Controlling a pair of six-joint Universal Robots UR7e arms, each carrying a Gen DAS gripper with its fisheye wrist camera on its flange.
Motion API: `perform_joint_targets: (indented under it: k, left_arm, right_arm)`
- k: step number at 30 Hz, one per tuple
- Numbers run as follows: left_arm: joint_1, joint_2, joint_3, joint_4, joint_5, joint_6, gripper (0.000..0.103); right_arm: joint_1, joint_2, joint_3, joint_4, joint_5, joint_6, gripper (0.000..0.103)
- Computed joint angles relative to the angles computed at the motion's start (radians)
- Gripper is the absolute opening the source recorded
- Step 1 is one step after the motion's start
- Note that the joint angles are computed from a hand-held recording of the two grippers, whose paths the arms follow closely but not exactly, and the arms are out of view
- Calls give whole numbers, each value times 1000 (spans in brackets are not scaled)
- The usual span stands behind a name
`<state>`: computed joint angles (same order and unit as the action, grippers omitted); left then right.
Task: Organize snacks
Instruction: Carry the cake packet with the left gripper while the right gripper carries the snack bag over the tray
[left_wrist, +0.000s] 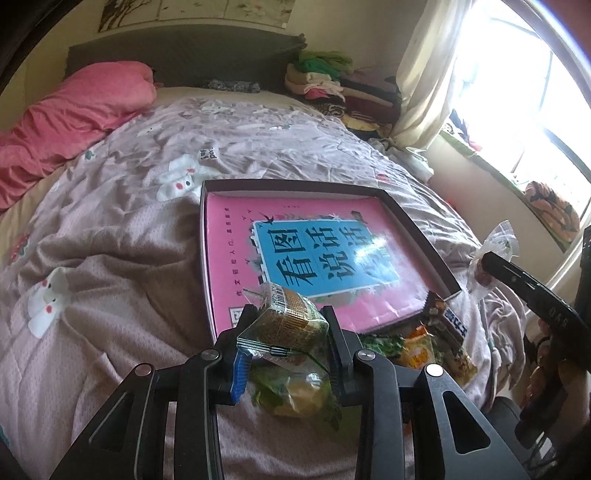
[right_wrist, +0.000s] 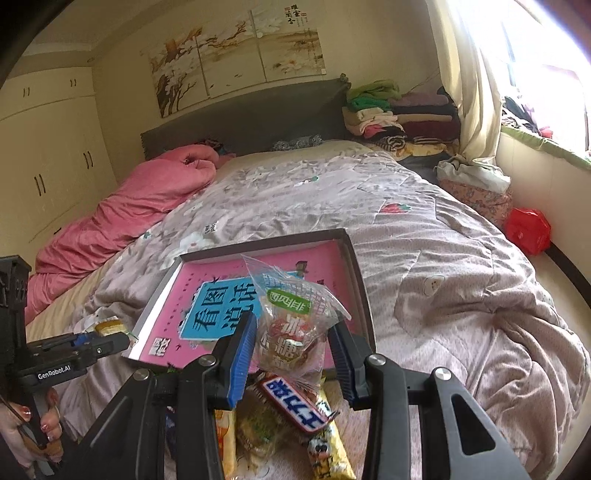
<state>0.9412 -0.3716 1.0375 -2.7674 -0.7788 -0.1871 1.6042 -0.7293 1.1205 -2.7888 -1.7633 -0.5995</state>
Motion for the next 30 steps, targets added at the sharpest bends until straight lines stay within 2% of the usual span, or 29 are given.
perform_joint_targets:
  k: [10, 30]
  left_arm:
    - [16, 35, -62, 12, -1, 29, 35]
    - [43, 98, -171, 82, -5, 58, 35]
  right_arm:
    - [-2, 59, -100, 7, -12, 1, 40]
    - [-9, 184, -299, 158, -93, 12, 40]
